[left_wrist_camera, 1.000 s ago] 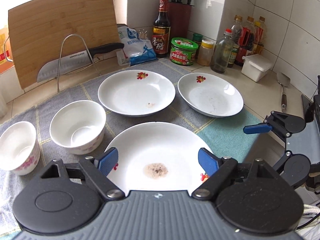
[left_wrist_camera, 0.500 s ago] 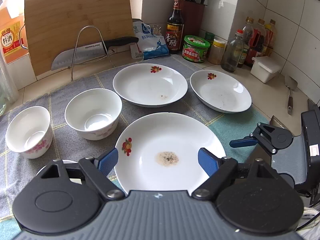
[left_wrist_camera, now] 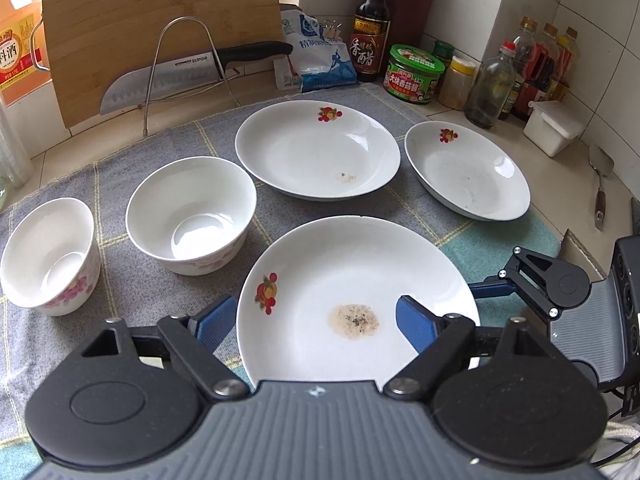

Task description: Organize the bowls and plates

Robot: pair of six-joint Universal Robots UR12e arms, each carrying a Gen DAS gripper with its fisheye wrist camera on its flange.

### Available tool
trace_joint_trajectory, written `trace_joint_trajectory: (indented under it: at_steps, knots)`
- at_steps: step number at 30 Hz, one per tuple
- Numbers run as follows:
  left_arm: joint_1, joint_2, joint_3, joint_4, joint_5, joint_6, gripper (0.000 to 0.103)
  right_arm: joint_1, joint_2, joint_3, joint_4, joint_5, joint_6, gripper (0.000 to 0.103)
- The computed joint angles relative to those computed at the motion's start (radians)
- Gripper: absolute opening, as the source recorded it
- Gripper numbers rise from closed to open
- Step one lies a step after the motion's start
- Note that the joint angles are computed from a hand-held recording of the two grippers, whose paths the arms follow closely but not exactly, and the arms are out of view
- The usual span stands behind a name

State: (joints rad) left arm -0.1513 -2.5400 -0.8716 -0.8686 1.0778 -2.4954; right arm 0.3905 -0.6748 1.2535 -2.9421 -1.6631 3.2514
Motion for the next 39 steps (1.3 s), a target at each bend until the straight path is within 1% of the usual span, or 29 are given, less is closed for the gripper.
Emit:
trace_joint_trajectory:
  at_steps: [4, 6, 9, 11, 14, 17, 21, 24, 28, 32, 39]
  knots:
    - [-0.009, -0.027, 0.053, -0.040, 0.024, 0.023, 0.087, -0.004, 0.004, 0.027, -0.085, 0.017, -0.024, 0.103]
    - [-0.014, -0.042, 0.081, -0.065, 0.043, 0.030, 0.087, -0.005, 0.005, 0.033, -0.106, 0.013, -0.028, 0.103]
    - [-0.017, -0.075, 0.153, -0.160, 0.050, 0.024, 0.087, -0.002, 0.009, 0.024, -0.097, -0.008, -0.018, 0.103]
    - [-0.017, -0.093, 0.191, -0.204, 0.050, 0.023, 0.087, -0.001, 0.012, 0.019, -0.096, -0.012, -0.018, 0.103]
    - [-0.021, -0.115, 0.234, -0.241, 0.070, 0.023, 0.087, 0.001, 0.015, 0.018, -0.105, -0.016, -0.014, 0.103]
    - [-0.024, -0.125, 0.252, -0.251, 0.080, 0.032, 0.087, -0.002, 0.020, 0.016, -0.118, -0.008, -0.019, 0.103]
    - [-0.026, -0.142, 0.287, -0.294, 0.082, 0.044, 0.087, -0.004, 0.021, 0.006, -0.098, 0.002, -0.022, 0.103]
    - [-0.027, -0.149, 0.300, -0.310, 0.087, 0.049, 0.087, -0.007, 0.024, 0.006, -0.110, 0.017, -0.040, 0.103]
    - [-0.028, -0.171, 0.344, -0.358, 0.083, 0.066, 0.087, -0.006, 0.026, 0.002, -0.108, 0.019, -0.046, 0.103]
    - [-0.031, -0.194, 0.395, -0.411, 0.084, 0.089, 0.087, -0.007, 0.031, 0.006, -0.144, 0.028, -0.061, 0.103]
    - [-0.035, -0.240, 0.494, -0.509, 0.096, 0.125, 0.079, -0.012, 0.039, -0.004, -0.160, 0.059, -0.111, 0.103]
